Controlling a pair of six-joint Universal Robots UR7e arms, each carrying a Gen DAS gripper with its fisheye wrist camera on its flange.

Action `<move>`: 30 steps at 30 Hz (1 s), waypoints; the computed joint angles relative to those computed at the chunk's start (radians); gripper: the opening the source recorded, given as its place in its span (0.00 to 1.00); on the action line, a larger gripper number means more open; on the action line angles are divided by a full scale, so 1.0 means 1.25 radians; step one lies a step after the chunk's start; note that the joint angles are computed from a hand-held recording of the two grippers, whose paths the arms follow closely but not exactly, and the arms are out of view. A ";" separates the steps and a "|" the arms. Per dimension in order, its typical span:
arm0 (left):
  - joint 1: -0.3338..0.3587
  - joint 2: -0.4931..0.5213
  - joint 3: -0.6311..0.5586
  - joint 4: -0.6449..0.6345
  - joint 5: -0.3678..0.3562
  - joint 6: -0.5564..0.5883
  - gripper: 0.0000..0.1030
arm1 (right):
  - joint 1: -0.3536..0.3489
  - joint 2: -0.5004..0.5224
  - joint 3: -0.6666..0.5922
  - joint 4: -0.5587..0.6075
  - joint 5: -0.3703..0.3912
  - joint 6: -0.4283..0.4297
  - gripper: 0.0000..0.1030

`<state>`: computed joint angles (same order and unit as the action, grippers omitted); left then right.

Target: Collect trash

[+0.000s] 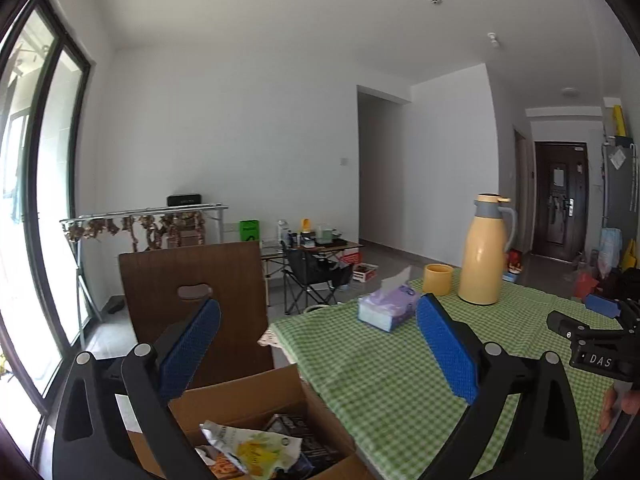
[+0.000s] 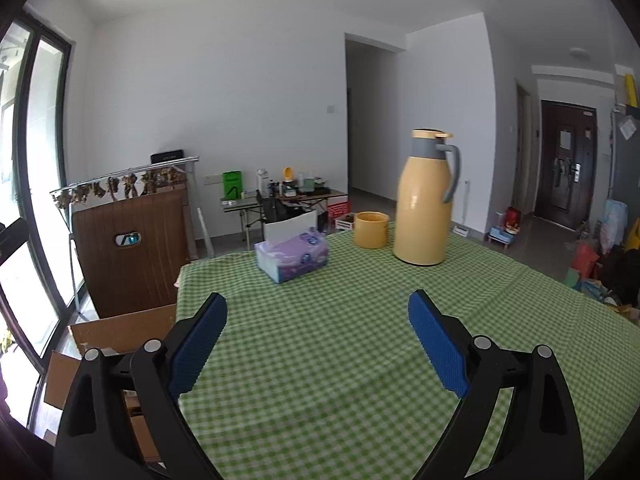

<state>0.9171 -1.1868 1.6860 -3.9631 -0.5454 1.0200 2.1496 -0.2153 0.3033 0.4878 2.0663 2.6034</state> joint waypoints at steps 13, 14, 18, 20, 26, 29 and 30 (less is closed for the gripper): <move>-0.004 0.119 -0.020 0.190 -0.114 -0.202 0.93 | -0.054 -0.320 0.478 -0.324 0.149 -0.054 0.86; -0.006 0.126 -0.023 0.195 -0.119 -0.208 0.93 | -0.057 -0.331 0.494 -0.334 0.156 -0.057 0.86; -0.013 0.141 -0.025 0.216 -0.129 -0.238 0.93 | -0.060 -0.362 0.540 -0.368 0.162 -0.076 0.86; -0.019 0.143 -0.022 0.220 -0.126 -0.240 0.93 | -0.061 -0.374 0.554 -0.374 0.163 -0.077 0.86; -0.049 0.137 0.007 0.173 -0.098 -0.205 0.93 | -0.054 -0.381 0.563 -0.357 0.171 -0.071 0.86; -0.072 0.120 0.030 0.159 -0.075 -0.201 0.93 | -0.048 -0.385 0.565 -0.328 0.176 -0.058 0.86; -0.081 0.114 0.041 0.152 -0.065 -0.199 0.93 | -0.042 -0.390 0.575 -0.331 0.181 -0.065 0.86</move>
<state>0.8157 -1.0447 1.7369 -3.7737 -0.6269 0.7713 2.0970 -0.7027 1.0216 0.0740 2.2931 2.5220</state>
